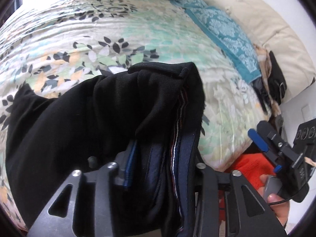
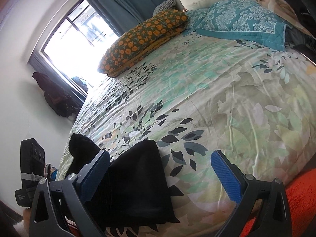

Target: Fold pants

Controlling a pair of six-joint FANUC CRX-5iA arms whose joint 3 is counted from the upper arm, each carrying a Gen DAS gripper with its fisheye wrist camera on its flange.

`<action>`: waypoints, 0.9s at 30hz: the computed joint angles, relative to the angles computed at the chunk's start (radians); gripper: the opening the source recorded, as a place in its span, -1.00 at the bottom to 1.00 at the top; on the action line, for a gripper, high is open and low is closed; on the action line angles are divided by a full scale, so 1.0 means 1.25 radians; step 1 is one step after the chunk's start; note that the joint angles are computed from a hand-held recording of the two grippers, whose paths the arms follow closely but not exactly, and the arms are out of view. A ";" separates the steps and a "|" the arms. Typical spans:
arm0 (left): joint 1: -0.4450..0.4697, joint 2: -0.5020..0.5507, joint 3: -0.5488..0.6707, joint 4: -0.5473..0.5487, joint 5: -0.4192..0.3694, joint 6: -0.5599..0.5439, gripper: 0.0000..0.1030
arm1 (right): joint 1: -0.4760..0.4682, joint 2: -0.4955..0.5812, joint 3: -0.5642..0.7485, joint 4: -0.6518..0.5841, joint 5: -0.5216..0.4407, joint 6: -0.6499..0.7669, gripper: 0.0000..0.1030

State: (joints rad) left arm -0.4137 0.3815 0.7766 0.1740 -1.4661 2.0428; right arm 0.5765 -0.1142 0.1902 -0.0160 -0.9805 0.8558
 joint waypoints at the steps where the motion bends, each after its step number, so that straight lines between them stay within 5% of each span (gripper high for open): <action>1: -0.006 0.022 0.026 0.009 -0.019 -0.007 0.25 | -0.002 0.002 0.002 -0.005 -0.003 0.002 0.97; 5: -0.031 0.001 0.013 0.033 0.028 -0.043 0.34 | -0.012 0.007 0.004 -0.019 -0.008 -0.003 0.97; 10: 0.009 -0.140 -0.106 -0.003 0.104 -0.045 0.52 | -0.028 0.011 0.003 -0.026 -0.024 -0.031 0.97; 15: 0.089 -0.294 -0.232 -0.110 0.071 0.005 0.55 | -0.060 0.057 0.132 -0.315 -0.102 0.329 0.91; 17: 0.093 -0.331 -0.277 -0.144 0.067 0.010 0.55 | 0.009 0.097 0.180 -0.261 -0.192 0.403 0.75; 20: 0.037 -0.350 -0.326 -0.200 0.083 -0.071 0.55 | 0.088 0.156 0.221 -0.188 -0.306 0.409 0.14; 21: 0.013 -0.335 -0.325 -0.220 0.062 -0.102 0.55 | 0.116 0.167 0.217 -0.120 -0.325 0.386 -0.45; 23: -0.022 -0.301 -0.327 -0.251 0.018 -0.118 0.55 | 0.101 0.156 0.205 -0.109 -0.322 0.311 -0.56; 27: -0.011 -0.343 -0.401 -0.225 0.081 -0.122 0.55 | 0.048 0.144 0.171 -0.110 -0.339 0.176 -0.69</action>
State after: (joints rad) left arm -0.4275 -0.0470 0.2751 -0.1077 -1.3654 1.8904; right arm 0.6364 0.0662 0.4039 -0.1535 -1.4045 1.0752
